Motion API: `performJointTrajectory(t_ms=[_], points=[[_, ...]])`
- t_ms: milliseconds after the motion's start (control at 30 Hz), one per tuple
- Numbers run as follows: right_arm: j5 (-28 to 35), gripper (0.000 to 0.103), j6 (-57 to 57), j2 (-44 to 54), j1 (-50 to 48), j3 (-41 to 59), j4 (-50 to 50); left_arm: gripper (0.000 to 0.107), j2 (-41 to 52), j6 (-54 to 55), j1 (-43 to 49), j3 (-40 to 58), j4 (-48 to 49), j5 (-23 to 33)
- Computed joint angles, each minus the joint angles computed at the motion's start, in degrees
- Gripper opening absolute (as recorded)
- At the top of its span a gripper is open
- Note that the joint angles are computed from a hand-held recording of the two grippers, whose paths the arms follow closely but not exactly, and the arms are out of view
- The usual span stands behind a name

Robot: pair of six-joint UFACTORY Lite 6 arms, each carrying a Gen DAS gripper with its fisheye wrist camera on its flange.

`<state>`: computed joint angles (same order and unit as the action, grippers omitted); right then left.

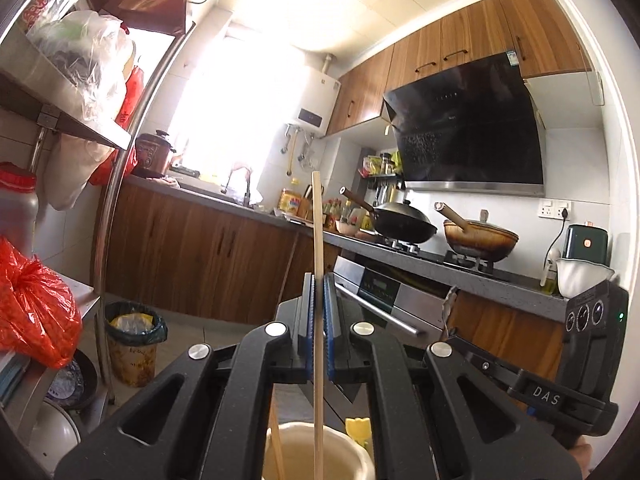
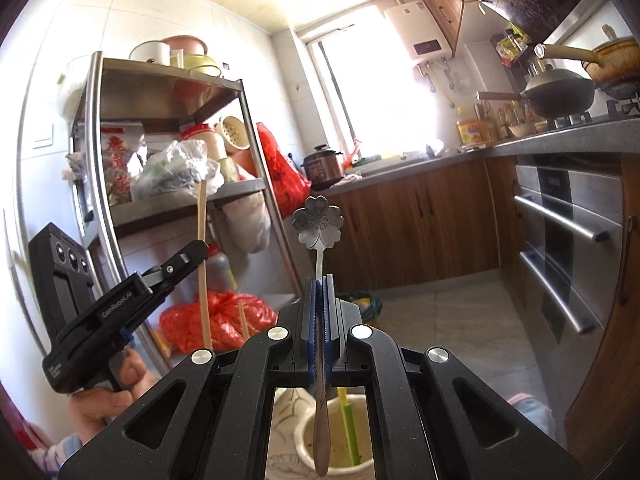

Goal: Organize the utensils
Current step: 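Lower the spoon into the smaller pot cup with right while left lowers chopstick into larger cup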

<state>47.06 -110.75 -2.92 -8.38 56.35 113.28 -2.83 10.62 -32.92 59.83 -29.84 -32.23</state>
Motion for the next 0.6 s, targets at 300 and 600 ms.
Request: performJointTrajectory(t_ms=[300,600], points=[[-6.2,0.004,-13.67,1.25,5.34,-1.81,11.1,0.004,3.81,-7.45,2.01,-1.82,5.6,-3.36],[-6.87,0.004,-14.7,2.11,4.89,-4.22,9.86,0.004,2.98,1.81,-1.34,-4.77,-2.21,-1.88]])
